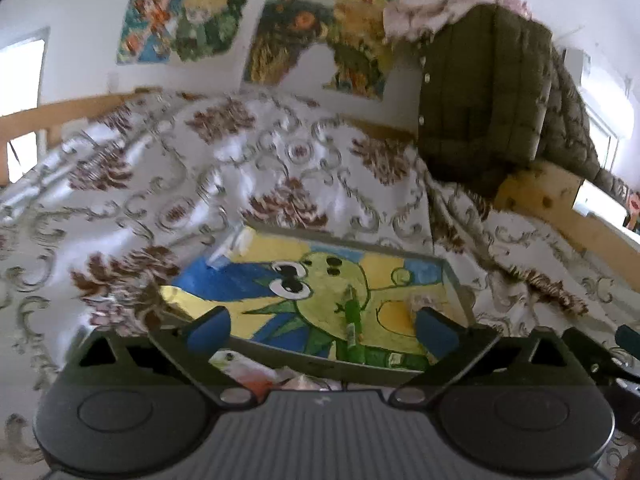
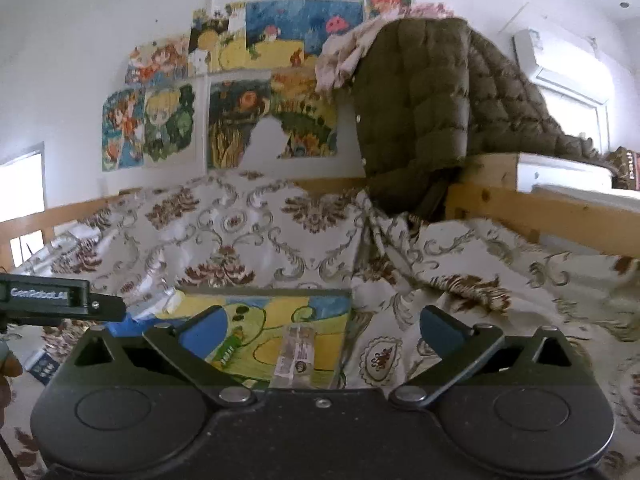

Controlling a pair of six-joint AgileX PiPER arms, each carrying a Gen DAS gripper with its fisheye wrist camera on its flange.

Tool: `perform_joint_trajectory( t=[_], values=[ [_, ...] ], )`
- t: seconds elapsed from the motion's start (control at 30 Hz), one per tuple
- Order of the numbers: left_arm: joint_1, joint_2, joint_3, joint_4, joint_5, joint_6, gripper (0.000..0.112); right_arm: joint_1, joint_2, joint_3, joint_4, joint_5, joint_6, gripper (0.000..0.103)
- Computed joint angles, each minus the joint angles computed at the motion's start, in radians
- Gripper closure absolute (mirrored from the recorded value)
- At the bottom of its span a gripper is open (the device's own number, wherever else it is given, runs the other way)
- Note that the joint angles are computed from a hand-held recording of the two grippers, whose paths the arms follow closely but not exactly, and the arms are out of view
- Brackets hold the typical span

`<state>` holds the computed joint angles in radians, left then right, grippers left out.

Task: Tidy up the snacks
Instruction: 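Lift both open tools away from the tray back toward the snacks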

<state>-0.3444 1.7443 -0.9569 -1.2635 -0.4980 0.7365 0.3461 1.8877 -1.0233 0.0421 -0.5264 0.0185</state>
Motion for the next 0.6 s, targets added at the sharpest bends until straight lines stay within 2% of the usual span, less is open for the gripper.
perform_joint_trajectory(
  t=[0.17, 0.37, 0.6],
  values=[
    [-0.101, -0.119, 0.148, -0.025, -0.15, -0.04, 0.01, 0.026, -0.126, 0.148, 0.089, -0.04, -0.05, 0.001],
    [-0.264, -0.23, 0.292, -0.177, -0.342, 0.017, 0.01, 0.087, -0.25, 0.288, 0.248, -0.043, -0.14, 0.001],
    [-0.485, -0.342, 0.438, -0.334, -0.524, 0.039, 0.01, 0.205, -0.384, 0.438, 0.495, -0.081, -0.304, 0.001]
  ],
)
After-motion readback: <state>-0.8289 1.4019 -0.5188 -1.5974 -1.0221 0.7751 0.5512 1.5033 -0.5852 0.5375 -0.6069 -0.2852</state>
